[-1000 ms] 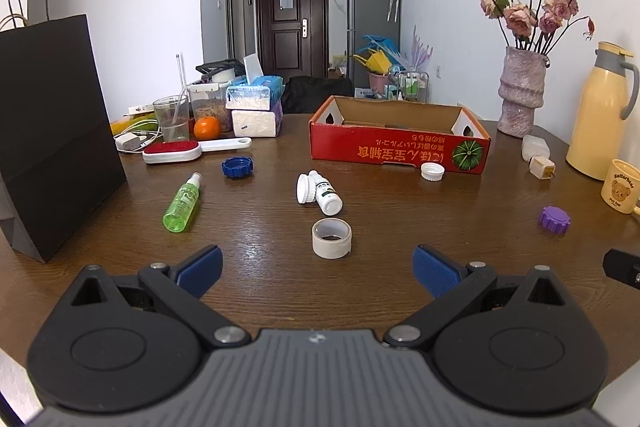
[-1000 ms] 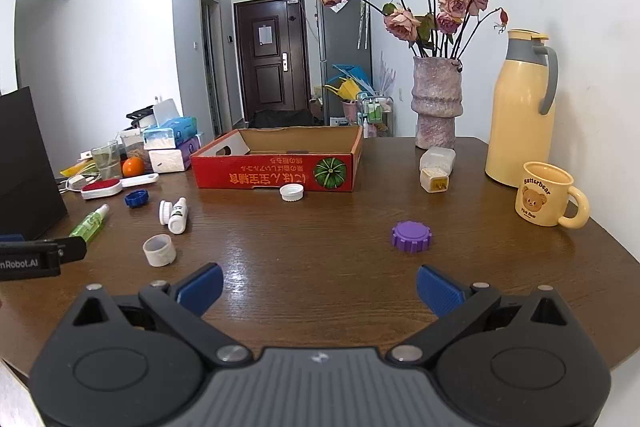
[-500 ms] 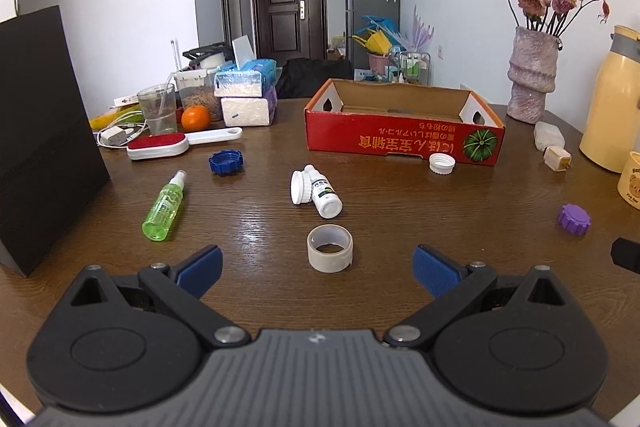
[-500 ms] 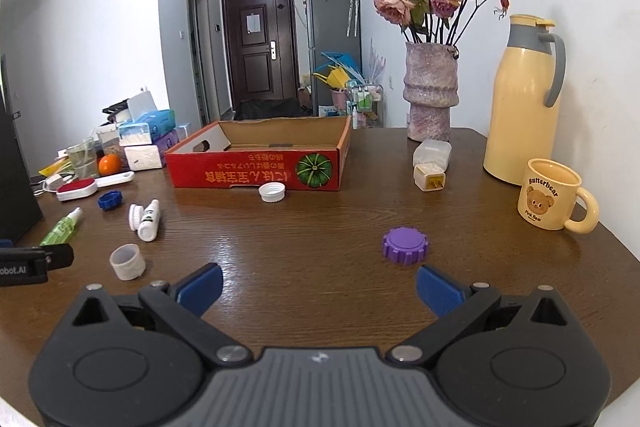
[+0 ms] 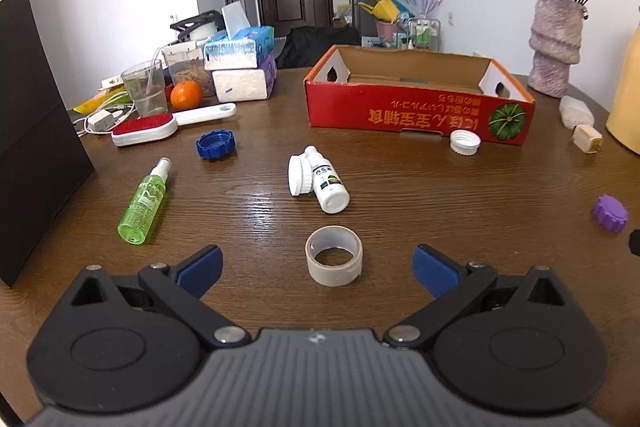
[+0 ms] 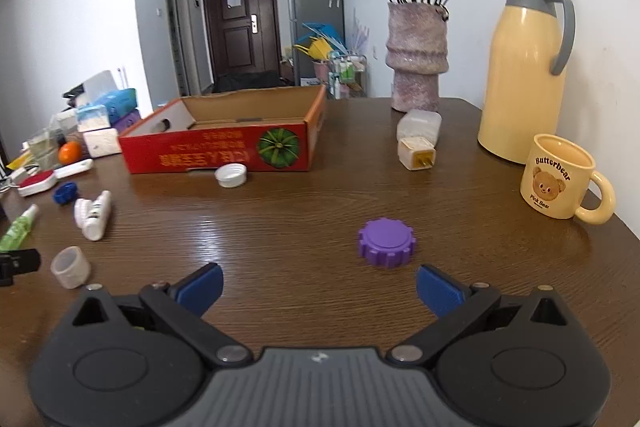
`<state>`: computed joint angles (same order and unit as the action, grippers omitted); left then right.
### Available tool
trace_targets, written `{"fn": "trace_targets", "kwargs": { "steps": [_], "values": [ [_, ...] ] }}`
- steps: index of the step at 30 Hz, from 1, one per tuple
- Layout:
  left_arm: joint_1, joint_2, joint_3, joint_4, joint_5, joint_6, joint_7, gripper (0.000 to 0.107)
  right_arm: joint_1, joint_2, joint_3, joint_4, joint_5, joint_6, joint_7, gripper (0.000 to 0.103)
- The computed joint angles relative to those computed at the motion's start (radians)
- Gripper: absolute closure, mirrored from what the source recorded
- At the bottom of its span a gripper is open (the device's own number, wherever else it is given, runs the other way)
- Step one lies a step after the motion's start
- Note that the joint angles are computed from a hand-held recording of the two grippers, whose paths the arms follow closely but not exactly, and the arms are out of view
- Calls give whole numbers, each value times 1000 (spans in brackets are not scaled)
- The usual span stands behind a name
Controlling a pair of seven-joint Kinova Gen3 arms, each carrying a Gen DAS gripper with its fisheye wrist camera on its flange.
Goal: Organize rigid objects
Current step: 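Move the left gripper to the white tape roll while the right approaches the purple cap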
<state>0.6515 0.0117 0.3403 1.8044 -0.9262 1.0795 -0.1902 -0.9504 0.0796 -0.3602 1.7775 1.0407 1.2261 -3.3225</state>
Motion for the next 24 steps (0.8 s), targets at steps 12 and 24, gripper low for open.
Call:
{"fn": "trace_targets", "kwargs": {
  "steps": [12, 24],
  "values": [
    [-33, 81, -76, -45, 81, -64, -71, 15, 104, -2, 51, 75, 8, -152, 30, 1],
    [-29, 134, -132, -73, 122, -100, -88, 38, 165, 11, 79, 91, -8, -230, 76, 0]
  ]
}}
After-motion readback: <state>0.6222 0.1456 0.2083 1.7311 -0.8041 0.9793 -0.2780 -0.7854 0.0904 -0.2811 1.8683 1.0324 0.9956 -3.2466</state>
